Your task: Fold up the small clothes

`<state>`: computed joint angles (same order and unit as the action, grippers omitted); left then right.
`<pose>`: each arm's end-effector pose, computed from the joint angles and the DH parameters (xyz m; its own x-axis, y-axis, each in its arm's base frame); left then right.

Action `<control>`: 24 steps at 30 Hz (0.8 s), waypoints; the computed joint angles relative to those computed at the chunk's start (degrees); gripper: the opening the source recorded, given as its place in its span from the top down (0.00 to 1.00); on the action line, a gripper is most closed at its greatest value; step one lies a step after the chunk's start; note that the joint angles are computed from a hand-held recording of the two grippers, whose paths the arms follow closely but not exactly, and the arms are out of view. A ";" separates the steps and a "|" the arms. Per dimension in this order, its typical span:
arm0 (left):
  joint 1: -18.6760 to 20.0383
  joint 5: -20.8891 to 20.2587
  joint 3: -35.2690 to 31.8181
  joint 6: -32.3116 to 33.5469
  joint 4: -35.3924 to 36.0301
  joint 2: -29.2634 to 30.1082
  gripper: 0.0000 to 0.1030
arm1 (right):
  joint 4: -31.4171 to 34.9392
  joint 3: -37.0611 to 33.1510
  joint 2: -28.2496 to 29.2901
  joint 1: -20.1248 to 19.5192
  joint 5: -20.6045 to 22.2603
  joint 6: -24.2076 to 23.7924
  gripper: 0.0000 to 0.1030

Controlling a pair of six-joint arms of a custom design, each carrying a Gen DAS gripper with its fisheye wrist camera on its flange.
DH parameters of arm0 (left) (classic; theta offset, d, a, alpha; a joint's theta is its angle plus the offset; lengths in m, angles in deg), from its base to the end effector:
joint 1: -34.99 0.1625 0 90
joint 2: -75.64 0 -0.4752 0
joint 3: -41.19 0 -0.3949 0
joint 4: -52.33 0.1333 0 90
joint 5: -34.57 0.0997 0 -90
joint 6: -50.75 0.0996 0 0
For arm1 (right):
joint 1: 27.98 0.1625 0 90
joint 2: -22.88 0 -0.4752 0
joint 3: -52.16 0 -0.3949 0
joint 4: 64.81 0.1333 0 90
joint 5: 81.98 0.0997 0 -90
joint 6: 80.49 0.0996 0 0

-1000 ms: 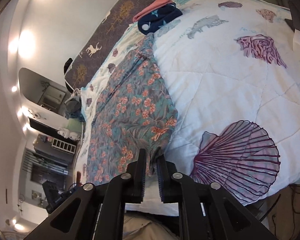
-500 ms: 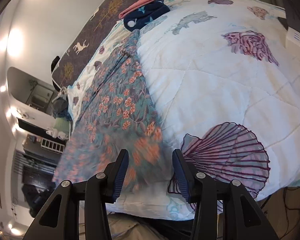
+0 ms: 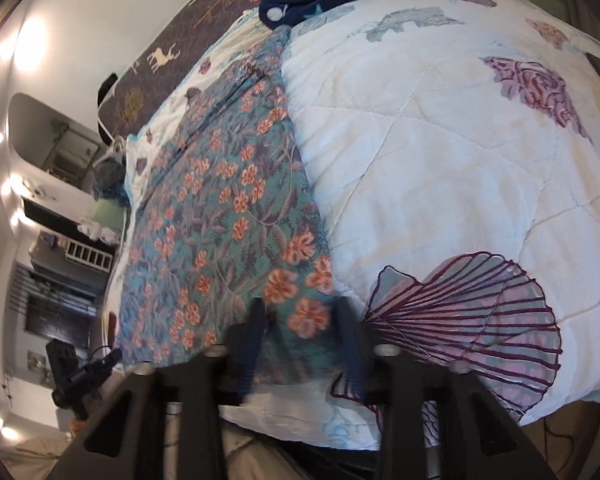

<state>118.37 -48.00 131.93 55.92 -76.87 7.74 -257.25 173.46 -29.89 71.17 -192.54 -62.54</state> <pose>0.0684 -0.6786 0.3828 -0.9752 0.1637 -0.1490 0.1993 0.9422 -0.2693 0.1872 -0.5440 0.1516 -0.9497 0.2949 0.1053 0.1689 0.7657 -0.6206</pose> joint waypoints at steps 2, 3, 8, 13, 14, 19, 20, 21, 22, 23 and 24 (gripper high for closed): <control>-0.15 0.27 0.08 0.64 -0.41 0.11 0.90 | 0.48 0.25 -0.05 -1.40 4.02 0.47 0.90; -0.49 0.73 0.34 1.16 -0.87 -0.08 0.91 | 0.44 0.19 0.07 -1.38 3.99 0.31 0.93; -0.59 -5.34 -0.34 1.55 -2.80 -1.80 0.91 | -8.33 2.70 -0.77 -2.30 13.02 -1.96 0.95; -1.66 -5.33 -0.36 3.00 -5.82 -2.58 0.91 | -12.93 2.78 -1.74 -2.18 19.00 -4.86 0.95; -1.64 -5.14 -0.68 2.50 -5.61 -2.49 0.91 | -13.43 2.58 -1.75 -2.21 19.40 -5.21 0.95; -2.36 -5.75 -1.78 2.65 -7.36 -1.78 0.91 | -15.74 1.86 -1.78 -3.27 23.45 -5.19 0.95; -2.73 -6.13 -1.89 2.87 -8.62 -1.54 0.91 | -16.13 1.69 -1.83 -3.37 23.95 -5.43 0.95; -3.07 -6.98 -2.32 3.18 -9.75 -1.31 0.91 | -16.26 1.07 -1.94 -3.22 24.22 -5.85 0.95; -3.32 -7.55 -2.82 3.42 -10.44 -1.01 0.91 | -16.39 0.73 -2.02 -3.14 24.50 -6.21 0.95; -3.74 -8.04 -3.77 3.83 -11.08 -0.61 0.91 | -16.50 -0.05 -2.15 -3.01 25.18 -6.81 0.95; -4.05 -8.10 -4.45 4.17 -11.42 -0.23 0.91 | -16.45 -1.00 -2.22 -2.76 25.61 -7.19 0.95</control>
